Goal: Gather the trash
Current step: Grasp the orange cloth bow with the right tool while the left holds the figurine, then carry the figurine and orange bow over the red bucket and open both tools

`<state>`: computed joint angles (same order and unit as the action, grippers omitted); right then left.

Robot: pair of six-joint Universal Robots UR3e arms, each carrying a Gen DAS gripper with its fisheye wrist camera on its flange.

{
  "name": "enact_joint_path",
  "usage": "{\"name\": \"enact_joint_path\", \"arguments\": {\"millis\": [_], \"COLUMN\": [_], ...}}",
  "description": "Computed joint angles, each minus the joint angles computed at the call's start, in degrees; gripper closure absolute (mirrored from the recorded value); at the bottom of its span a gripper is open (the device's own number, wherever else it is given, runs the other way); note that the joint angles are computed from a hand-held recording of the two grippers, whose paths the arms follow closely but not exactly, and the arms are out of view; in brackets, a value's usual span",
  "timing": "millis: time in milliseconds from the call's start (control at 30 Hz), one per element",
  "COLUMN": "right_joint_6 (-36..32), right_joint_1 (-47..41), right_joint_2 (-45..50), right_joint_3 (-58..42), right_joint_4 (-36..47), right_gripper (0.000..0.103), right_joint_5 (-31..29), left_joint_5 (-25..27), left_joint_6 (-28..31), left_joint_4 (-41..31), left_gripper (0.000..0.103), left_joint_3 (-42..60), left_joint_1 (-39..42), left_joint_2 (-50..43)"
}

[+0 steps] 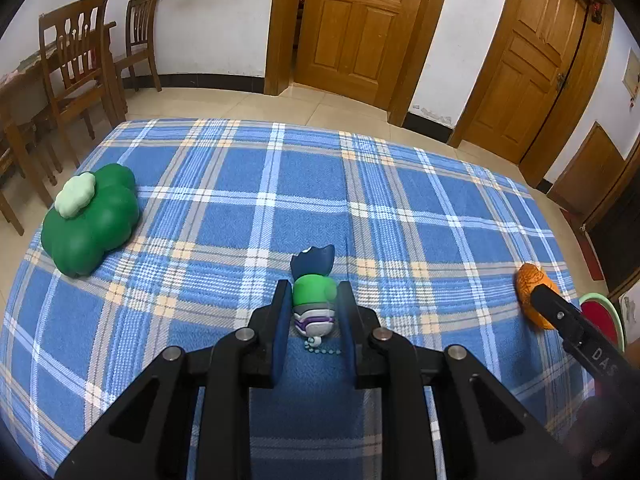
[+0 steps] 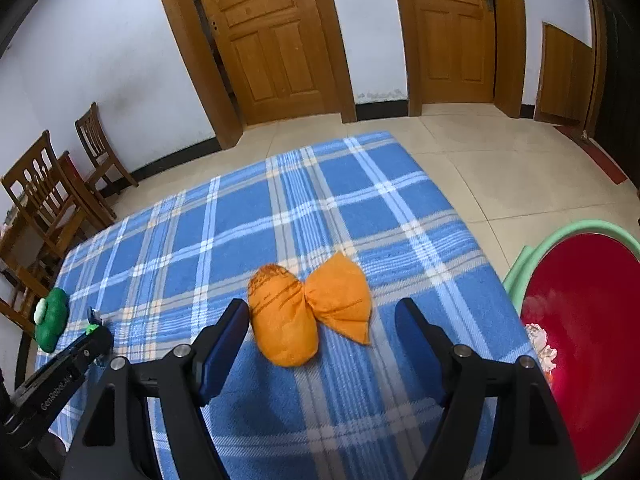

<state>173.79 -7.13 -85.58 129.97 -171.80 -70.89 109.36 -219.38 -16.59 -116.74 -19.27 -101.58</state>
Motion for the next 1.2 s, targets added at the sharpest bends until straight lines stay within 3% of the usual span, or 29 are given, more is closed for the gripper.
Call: {"name": "enact_joint_path", "arguments": {"millis": [200, 333, 433, 700, 933, 1100, 1200], "right_joint_6": [-0.6, -1.3, -2.3, -5.1, -10.2, -16.8, -23.0], "right_joint_1": [2.6, 3.4, 3.5, -0.8, -8.8, -18.2, -25.8], "right_joint_2": [1.0, 0.9, 0.1, -7.6, -20.7, -34.1, -42.6], "right_joint_3": [-1.6, -1.6, -0.9, 3.1, 8.9, 11.5, 11.5], "right_joint_4": [0.3, 0.5, 1.0, 6.4, 15.8, 29.5, 41.9], "right_gripper": [0.044, 0.062, 0.068, 0.069, 0.069, 0.069, 0.069], "right_joint_5": [-2.2, -1.9, -1.4, 3.7, 9.7, 14.7, 18.2], "left_joint_5": [0.0, 0.0, -0.1, -0.6, -1.3, -1.6, -1.8], "left_joint_6": [0.0, 0.1, 0.1, 0.1, 0.5, 0.5, 0.3], "left_joint_4": [0.0, 0.2, 0.3, 0.5, 1.6, 1.9, 1.6], "left_gripper": [0.081, 0.081, 0.081, 0.08, 0.081, 0.081, 0.081], "left_joint_3": [0.0, -0.1, -0.2, -0.4, 0.1, 1.4, 2.6], "left_joint_1": [0.0, 0.1, 0.1, 0.2, -0.5, -1.7, -2.8], "left_joint_2": [0.0, 0.0, 0.0, 0.2, 0.0, -0.6, -0.7]}}
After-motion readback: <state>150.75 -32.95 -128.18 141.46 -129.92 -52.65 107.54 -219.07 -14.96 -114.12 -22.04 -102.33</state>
